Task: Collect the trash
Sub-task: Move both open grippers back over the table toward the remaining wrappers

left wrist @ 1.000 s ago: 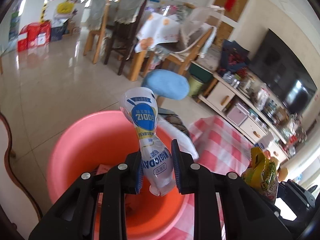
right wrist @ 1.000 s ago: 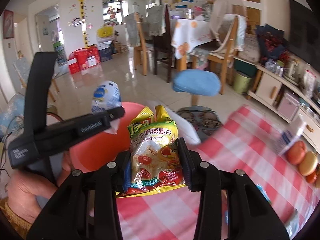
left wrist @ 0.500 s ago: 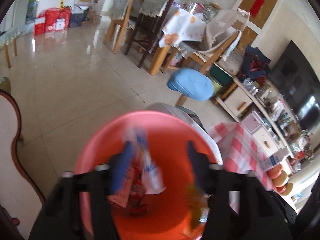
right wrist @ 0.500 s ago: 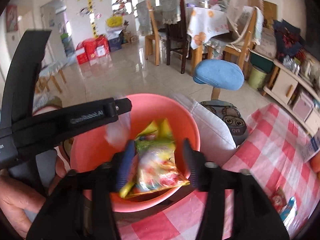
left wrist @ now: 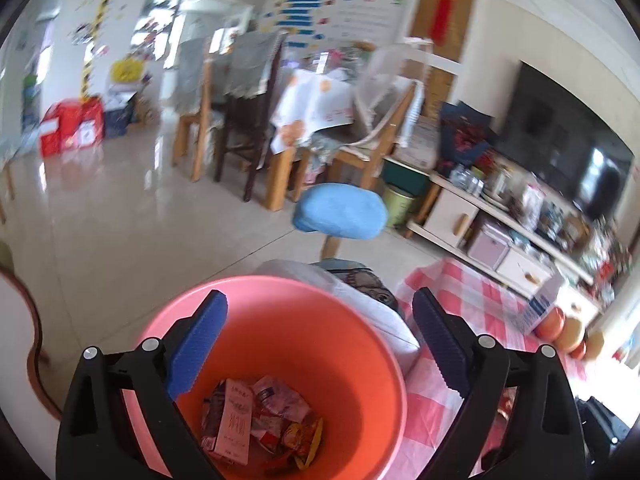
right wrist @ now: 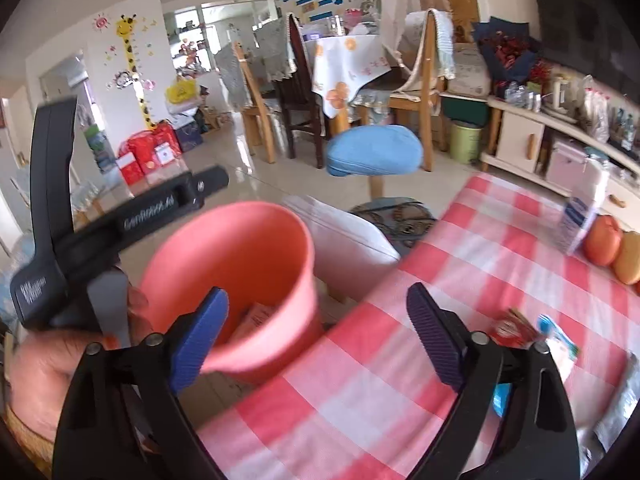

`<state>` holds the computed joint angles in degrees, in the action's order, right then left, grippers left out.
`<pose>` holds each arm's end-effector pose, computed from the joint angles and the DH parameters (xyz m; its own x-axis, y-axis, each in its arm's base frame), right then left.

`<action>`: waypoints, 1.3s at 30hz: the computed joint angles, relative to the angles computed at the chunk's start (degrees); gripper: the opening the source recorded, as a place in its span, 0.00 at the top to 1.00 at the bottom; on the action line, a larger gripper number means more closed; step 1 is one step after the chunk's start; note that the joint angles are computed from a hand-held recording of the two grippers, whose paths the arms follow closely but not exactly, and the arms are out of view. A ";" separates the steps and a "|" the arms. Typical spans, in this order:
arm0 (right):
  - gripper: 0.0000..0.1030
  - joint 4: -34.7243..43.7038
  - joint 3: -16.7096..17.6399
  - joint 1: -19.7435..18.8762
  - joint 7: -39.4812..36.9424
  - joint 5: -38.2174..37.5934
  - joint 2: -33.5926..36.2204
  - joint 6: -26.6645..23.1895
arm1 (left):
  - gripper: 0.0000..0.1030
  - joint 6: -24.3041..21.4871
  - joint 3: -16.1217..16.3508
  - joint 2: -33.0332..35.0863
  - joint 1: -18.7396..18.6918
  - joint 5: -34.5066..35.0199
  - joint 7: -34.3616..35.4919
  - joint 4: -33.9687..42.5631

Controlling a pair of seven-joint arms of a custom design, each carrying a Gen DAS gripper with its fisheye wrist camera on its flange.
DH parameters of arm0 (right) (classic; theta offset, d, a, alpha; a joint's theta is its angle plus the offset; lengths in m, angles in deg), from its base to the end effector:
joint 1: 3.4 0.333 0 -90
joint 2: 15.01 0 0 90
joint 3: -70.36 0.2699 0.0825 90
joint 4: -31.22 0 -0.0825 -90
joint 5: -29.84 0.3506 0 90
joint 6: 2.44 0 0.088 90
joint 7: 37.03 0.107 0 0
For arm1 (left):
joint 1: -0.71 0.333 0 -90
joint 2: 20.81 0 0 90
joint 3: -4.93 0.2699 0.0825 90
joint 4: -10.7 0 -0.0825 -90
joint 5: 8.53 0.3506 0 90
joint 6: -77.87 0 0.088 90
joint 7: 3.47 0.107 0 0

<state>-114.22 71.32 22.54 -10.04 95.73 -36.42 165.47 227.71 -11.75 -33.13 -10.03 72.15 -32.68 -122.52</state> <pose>0.4110 0.1436 0.4396 0.5520 -0.8208 -0.1468 -0.5834 -0.2544 -0.7713 0.4203 -0.2463 0.4321 0.3033 -0.9207 0.2455 -0.4124 -0.3591 -0.8372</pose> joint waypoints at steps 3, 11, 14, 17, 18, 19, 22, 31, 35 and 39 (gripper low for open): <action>0.07 -2.74 -0.94 -0.32 -1.67 0.91 -2.26 1.30 | 0.10 0.37 -0.44 1.76 -0.76 -0.29 2.96 1.92; 0.04 -8.92 -4.21 -2.30 -3.64 2.47 -8.40 2.44 | 0.10 0.82 -1.04 3.58 -2.76 3.75 0.74 4.30; 0.04 -10.81 -4.69 -3.43 -3.44 1.55 -10.53 3.08 | 0.10 0.49 -1.35 4.63 -3.77 4.28 0.88 5.16; 0.04 -13.07 -4.91 -4.98 -2.58 -0.38 -12.71 4.35 | 0.10 1.42 -1.47 6.60 -4.98 5.06 2.23 6.94; 0.04 -13.78 -4.79 -5.88 -1.58 -1.59 -13.31 4.39 | 0.10 1.93 -1.40 7.19 -5.39 4.99 3.08 7.42; 0.04 -14.37 -4.85 -6.77 -0.58 -2.86 -13.74 4.25 | 0.10 2.16 -1.37 7.78 -5.81 4.87 3.95 7.92; 0.04 -16.12 -6.41 -8.37 0.69 -5.41 -15.30 3.90 | 0.10 1.68 -1.54 10.28 -7.49 3.95 8.33 10.37; 0.04 -18.88 -9.81 -12.87 3.31 -10.39 -18.36 2.16 | 0.10 1.77 -1.15 17.03 -12.96 0.92 19.60 17.20; 0.04 -19.53 -11.42 -14.67 2.96 -11.72 -19.28 1.26 | 0.10 2.94 -0.71 20.01 -15.40 -0.18 23.97 20.16; 0.04 -19.67 -13.02 -16.96 2.53 -12.61 -20.11 -0.12 | 0.10 4.06 -0.43 22.79 -17.91 -1.70 29.37 22.74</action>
<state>-133.90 58.30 5.58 -7.51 83.12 -56.53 165.34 231.77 -12.18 -10.34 -27.94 70.45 -3.32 -99.78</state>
